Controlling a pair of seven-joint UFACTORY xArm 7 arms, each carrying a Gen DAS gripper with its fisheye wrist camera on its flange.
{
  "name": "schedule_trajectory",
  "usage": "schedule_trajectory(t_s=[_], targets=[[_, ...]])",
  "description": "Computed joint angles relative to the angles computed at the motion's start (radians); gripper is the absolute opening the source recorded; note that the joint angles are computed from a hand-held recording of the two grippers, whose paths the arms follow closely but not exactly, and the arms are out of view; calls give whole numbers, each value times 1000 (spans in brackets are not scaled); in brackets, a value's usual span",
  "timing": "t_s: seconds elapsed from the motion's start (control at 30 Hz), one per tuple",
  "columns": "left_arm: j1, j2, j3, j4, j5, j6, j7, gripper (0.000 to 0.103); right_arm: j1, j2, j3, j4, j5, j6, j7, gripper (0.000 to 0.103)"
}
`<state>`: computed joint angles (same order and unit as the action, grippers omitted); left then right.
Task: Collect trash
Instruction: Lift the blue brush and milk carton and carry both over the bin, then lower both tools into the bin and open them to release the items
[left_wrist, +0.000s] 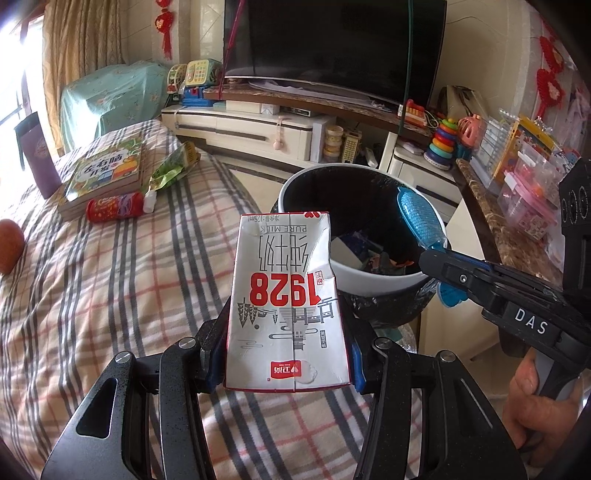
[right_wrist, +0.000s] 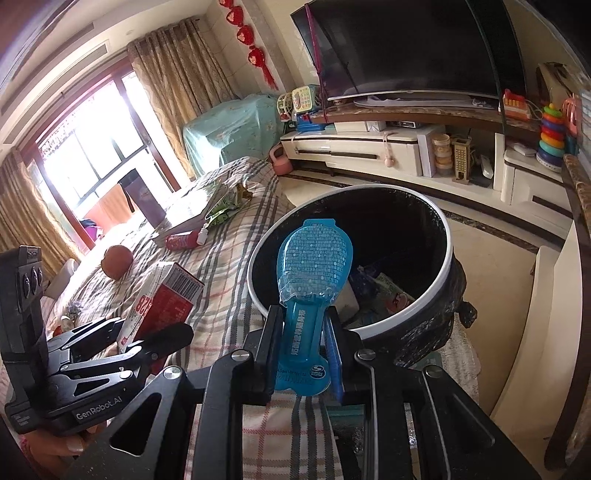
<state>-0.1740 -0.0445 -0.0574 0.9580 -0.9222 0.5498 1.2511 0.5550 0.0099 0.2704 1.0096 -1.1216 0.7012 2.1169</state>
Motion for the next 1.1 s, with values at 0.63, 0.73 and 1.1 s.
schedule_trajectory(t_s=[0.63, 0.73, 1.1], targets=[[-14, 66, -44, 87, 61, 2, -66, 49, -62, -39, -11, -29, 48, -19, -91, 23], [-14, 74, -50, 99, 67, 2, -75, 49, -70, -40, -12, -29, 55, -23, -107, 23], [-25, 103, -73, 133, 97, -14, -110, 49, -96, -45, -19, -37, 70, -44, -137, 23]])
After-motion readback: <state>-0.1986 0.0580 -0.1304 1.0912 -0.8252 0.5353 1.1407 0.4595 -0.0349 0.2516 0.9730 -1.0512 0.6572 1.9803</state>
